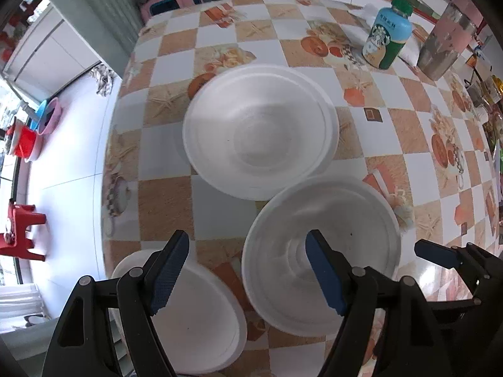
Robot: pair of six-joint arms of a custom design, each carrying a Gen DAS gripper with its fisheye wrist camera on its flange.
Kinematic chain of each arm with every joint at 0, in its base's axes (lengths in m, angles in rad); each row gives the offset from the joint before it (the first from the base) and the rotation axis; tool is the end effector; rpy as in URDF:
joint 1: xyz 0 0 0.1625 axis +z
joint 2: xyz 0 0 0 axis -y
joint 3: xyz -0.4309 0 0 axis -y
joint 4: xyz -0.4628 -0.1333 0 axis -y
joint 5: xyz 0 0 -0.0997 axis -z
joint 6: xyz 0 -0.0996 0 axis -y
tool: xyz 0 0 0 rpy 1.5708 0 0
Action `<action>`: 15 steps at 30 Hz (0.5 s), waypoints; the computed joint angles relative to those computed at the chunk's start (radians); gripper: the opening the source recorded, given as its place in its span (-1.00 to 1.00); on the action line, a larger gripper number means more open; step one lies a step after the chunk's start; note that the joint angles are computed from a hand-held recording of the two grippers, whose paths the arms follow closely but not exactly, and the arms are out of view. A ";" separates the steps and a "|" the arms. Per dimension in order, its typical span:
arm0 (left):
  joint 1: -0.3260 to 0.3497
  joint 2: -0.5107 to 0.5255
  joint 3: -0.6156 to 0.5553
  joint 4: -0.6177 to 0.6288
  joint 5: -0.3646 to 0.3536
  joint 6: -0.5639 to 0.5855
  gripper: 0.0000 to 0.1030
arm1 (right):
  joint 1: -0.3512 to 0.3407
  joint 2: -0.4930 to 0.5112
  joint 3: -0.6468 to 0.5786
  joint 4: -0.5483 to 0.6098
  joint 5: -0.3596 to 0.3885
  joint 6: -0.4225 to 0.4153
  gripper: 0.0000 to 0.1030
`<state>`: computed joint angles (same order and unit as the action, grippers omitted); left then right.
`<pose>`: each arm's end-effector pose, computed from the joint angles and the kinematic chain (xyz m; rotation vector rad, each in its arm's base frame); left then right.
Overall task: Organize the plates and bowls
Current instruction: 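Move both grippers to the rim of a white foam bowl, then close both grippers on the white bowl rim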
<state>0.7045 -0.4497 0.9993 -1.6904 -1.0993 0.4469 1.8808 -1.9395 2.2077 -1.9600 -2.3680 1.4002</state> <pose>-0.5216 -0.6777 -0.0141 1.6722 1.9494 0.4196 0.1806 -0.3604 0.3848 -1.3804 -2.1508 0.9135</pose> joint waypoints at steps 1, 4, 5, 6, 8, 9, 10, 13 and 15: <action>0.001 0.007 -0.007 0.009 0.001 -0.003 0.55 | -0.009 0.004 -0.001 -0.008 0.004 -0.015 0.69; 0.001 0.023 -0.018 0.023 0.007 -0.015 0.55 | -0.031 0.013 0.005 -0.044 0.018 -0.051 0.69; 0.001 0.027 -0.021 0.026 0.007 -0.017 0.55 | -0.036 0.015 0.006 -0.053 0.022 -0.059 0.69; 0.001 0.033 -0.026 0.033 0.004 -0.020 0.55 | -0.040 0.016 0.007 -0.062 0.025 -0.066 0.69; 0.001 0.044 -0.039 0.054 0.002 -0.028 0.49 | -0.041 0.002 0.017 -0.065 0.028 -0.070 0.69; 0.002 0.049 -0.047 0.068 -0.002 -0.033 0.34 | -0.045 0.004 0.016 -0.072 0.029 -0.080 0.69; 0.002 0.056 -0.057 0.088 -0.006 -0.040 0.16 | -0.042 0.007 0.019 -0.075 0.028 -0.078 0.69; 0.002 0.066 -0.064 0.121 -0.006 -0.043 -0.29 | -0.043 0.009 0.024 -0.084 0.030 -0.079 0.55; 0.001 0.064 -0.053 0.128 -0.001 -0.032 -0.47 | -0.047 0.012 0.027 -0.100 0.037 -0.085 0.11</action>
<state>0.7057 -0.3858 0.9462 -1.5623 -1.1007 0.4145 1.8334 -1.9280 2.2345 -2.0599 -2.3308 1.3149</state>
